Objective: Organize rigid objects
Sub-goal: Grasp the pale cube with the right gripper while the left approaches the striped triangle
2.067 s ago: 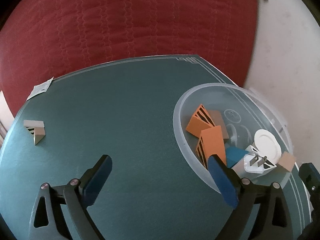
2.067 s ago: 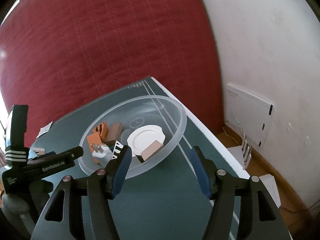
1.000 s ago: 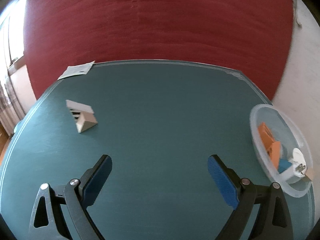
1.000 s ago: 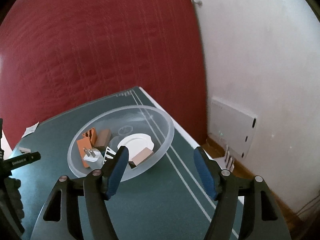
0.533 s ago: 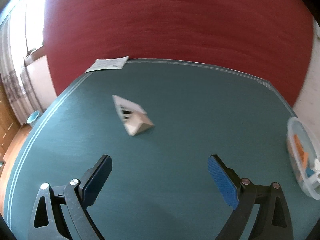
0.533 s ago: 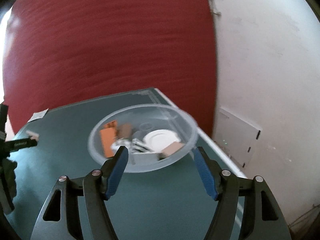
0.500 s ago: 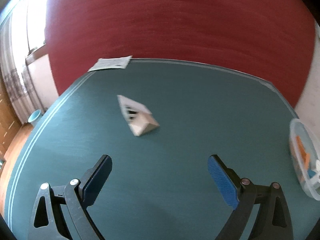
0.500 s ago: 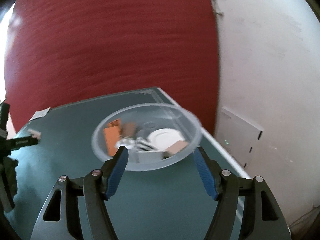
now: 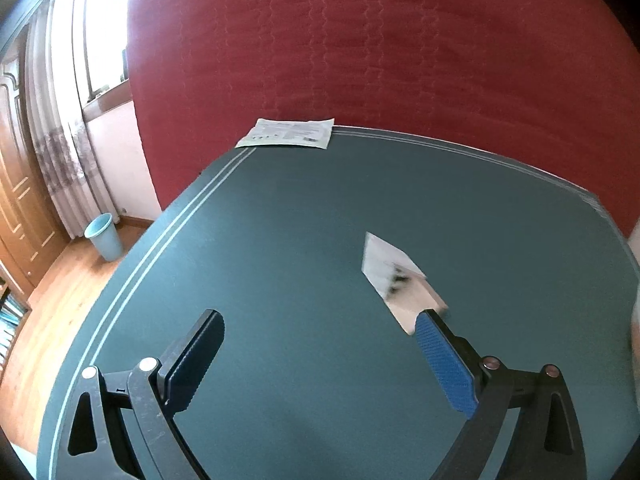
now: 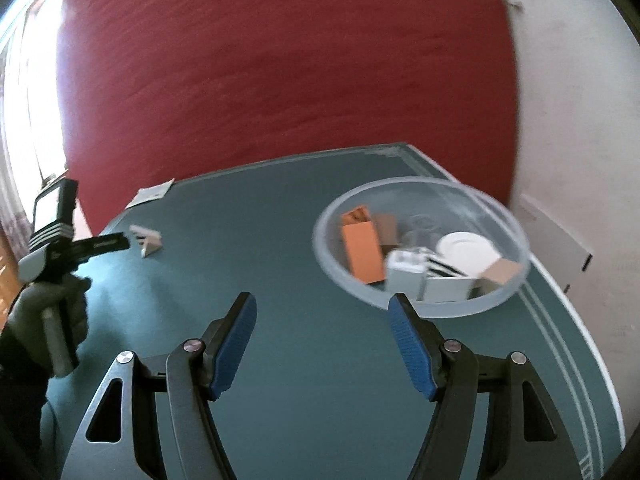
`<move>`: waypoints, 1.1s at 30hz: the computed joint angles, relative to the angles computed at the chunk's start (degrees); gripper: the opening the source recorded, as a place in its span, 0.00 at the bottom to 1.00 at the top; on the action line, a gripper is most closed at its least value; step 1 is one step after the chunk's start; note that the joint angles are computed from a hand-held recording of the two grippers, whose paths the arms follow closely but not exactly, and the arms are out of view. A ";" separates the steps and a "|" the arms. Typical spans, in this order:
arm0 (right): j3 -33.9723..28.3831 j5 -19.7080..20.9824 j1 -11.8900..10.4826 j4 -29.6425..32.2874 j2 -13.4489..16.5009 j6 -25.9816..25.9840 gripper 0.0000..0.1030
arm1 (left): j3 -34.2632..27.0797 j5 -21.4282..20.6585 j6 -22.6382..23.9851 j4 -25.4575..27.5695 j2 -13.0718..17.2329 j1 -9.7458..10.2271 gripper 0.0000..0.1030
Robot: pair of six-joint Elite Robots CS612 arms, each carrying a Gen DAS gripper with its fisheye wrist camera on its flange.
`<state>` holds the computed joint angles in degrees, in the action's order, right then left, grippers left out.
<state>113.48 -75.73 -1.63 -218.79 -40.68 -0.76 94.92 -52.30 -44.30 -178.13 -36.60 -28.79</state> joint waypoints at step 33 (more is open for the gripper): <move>-13.42 7.25 9.23 29.60 1.77 -6.89 0.68 | -3.89 -18.29 4.26 -9.83 3.32 5.91 0.61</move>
